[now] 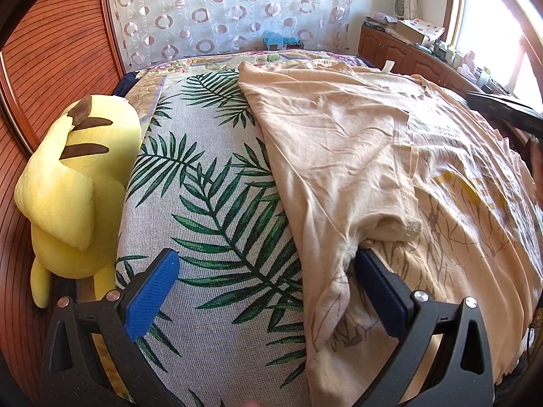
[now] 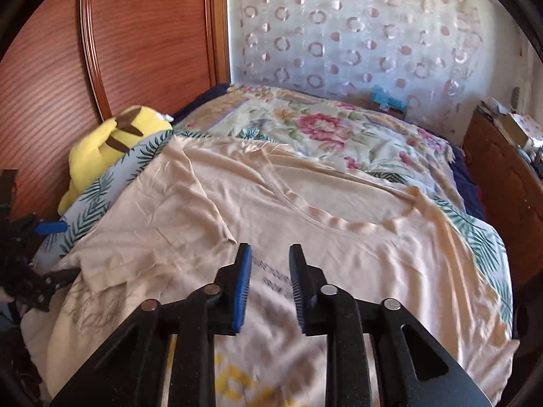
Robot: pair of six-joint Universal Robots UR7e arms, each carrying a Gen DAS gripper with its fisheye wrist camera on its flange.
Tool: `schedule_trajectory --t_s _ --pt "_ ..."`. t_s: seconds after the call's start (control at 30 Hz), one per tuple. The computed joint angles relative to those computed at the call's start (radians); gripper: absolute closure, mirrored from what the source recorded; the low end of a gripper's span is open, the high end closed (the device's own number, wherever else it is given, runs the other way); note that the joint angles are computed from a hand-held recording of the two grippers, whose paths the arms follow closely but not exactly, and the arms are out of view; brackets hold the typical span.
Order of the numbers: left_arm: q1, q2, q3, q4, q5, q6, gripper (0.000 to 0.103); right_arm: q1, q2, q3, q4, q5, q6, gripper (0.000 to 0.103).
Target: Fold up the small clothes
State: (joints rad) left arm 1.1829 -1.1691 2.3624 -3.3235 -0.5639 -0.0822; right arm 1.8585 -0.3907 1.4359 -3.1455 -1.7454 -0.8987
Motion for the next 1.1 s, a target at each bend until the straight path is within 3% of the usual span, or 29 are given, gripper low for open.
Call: schedule_trajectory --t_s 0.07,0.2,0.33,0.53,0.63,0.83,1.1 --pt "-0.002 -0.001 0.002 0.003 0.005 -0.01 0.0 -0.018 -0.052 0.1 -0.084 0.018 -0.018 0.071" --pt "-0.005 -0.009 0.005 0.015 0.009 -0.022 0.0 -0.066 -0.143 0.271 -0.248 0.025 -0.068 0.054" --pt "-0.014 -0.035 0.014 0.069 0.025 -0.081 0.0 -0.118 -0.247 0.421 -0.355 0.033 -0.066 0.053" --pt "-0.106 -0.033 0.065 -0.134 0.084 -0.02 0.0 -0.203 -0.338 0.553 -0.481 0.007 -0.064 0.053" --pt "-0.147 -0.016 0.066 -0.203 0.062 0.017 0.0 -0.238 -0.365 0.573 -0.482 -0.016 -0.026 0.053" --pt "-0.184 0.065 0.009 -0.205 -0.011 0.032 0.0 -0.292 -0.401 0.601 -0.462 -0.039 0.049 0.053" --pt "-0.173 0.186 -0.092 -0.081 -0.073 0.018 0.0 -0.337 -0.492 0.622 -0.336 0.006 0.14 0.053"
